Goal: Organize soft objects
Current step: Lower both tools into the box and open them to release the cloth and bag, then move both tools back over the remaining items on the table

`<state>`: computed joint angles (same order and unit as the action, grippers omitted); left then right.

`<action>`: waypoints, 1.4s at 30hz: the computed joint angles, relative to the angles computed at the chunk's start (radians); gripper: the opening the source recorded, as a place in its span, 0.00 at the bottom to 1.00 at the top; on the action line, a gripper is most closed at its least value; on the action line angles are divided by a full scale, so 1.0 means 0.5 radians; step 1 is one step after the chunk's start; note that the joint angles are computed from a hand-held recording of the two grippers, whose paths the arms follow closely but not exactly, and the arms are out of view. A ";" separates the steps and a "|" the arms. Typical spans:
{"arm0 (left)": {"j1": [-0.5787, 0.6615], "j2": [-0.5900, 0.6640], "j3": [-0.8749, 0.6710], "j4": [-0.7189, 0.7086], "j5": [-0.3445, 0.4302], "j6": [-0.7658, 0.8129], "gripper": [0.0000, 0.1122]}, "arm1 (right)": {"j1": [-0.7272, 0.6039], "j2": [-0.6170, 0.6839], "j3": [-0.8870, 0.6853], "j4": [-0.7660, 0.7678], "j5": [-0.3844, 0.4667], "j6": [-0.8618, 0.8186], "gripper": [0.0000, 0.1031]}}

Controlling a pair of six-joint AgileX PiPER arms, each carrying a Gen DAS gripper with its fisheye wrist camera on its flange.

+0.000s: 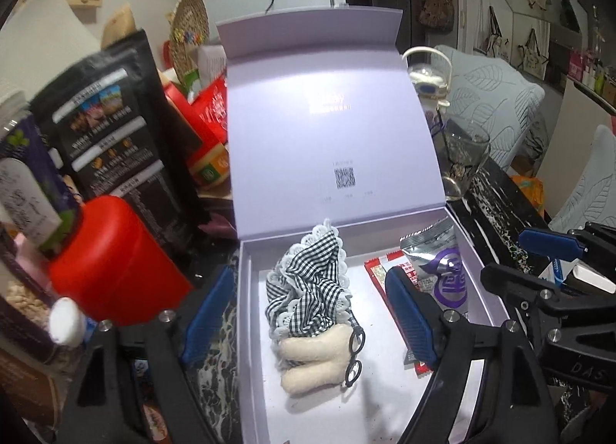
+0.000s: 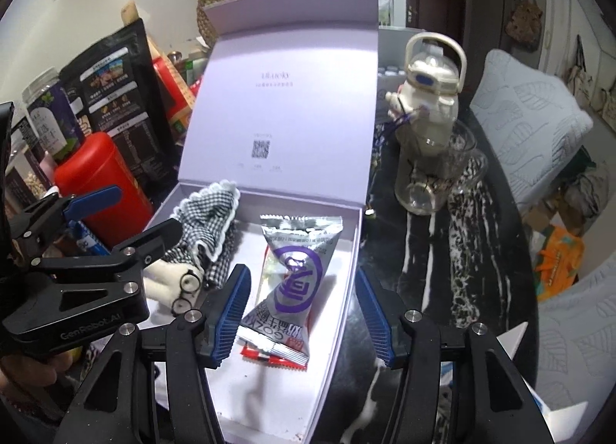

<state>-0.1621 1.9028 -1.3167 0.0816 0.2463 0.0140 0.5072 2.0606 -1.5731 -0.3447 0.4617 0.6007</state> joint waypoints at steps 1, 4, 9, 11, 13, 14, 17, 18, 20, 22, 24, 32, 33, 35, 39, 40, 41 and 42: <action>0.004 -0.034 0.036 -0.040 -0.023 0.038 0.72 | 0.006 -0.029 0.029 -0.042 -0.016 0.041 0.55; 0.023 -0.130 0.127 -0.339 -0.070 0.340 0.72 | 0.044 -0.146 0.146 -0.217 -0.059 0.229 0.56; 0.032 -0.339 0.337 -0.601 -0.163 0.621 0.72 | 0.125 -0.330 0.346 -0.573 -0.088 0.602 0.59; 0.035 -0.457 0.449 -0.778 -0.212 0.798 0.72 | 0.171 -0.399 0.419 -0.732 -0.076 0.776 0.59; 0.032 -0.572 0.548 -0.810 -0.249 0.826 0.72 | 0.214 -0.474 0.497 -0.852 -0.077 0.899 0.59; 0.037 -0.637 0.598 -0.904 -0.255 0.919 0.72 | 0.241 -0.519 0.543 -0.916 -0.078 0.963 0.59; 0.065 -0.823 0.733 -1.298 -0.227 1.309 0.72 | 0.332 -0.645 0.656 -1.084 -0.030 1.152 0.59; 0.072 -0.893 0.779 -1.339 -0.216 1.346 0.72 | 0.357 -0.673 0.680 -1.126 -0.014 1.201 0.59; 0.079 -1.010 0.860 -1.283 -0.214 1.291 0.72 | 0.431 -0.766 0.765 -1.237 0.036 1.338 0.62; 0.070 -1.125 0.945 -1.097 -0.235 1.107 0.72 | 0.500 -0.850 0.845 -1.326 0.077 1.454 0.64; 0.073 -1.248 1.027 -1.052 -0.213 1.070 0.72 | 0.579 -0.932 0.919 -1.393 0.139 1.551 0.64; 0.067 -1.712 1.305 -0.909 -0.071 0.936 0.72 | 0.964 -1.204 1.213 -1.595 0.447 1.944 0.64; 0.055 -1.770 1.338 -0.829 -0.054 0.860 0.72 | 1.006 -1.224 1.238 -1.607 0.480 1.976 0.65; 0.043 -1.875 1.398 -0.756 -0.009 0.796 0.72 | 1.128 -1.275 1.296 -1.622 0.581 2.061 0.65; 0.061 -2.072 1.498 -0.835 0.103 0.876 0.72 | 1.329 -1.349 1.385 -1.636 0.732 2.199 0.65; 0.072 -2.125 1.529 -0.860 0.126 0.901 0.72 | 1.355 -1.348 1.393 -1.642 0.750 2.223 0.66; 0.079 -2.178 1.558 -0.868 0.150 0.905 0.72 | 1.410 -1.356 1.413 -1.650 0.795 2.269 0.66; 0.078 -2.226 1.587 -0.852 0.165 0.884 0.72 | 1.457 -1.361 1.427 -1.654 0.833 2.309 0.66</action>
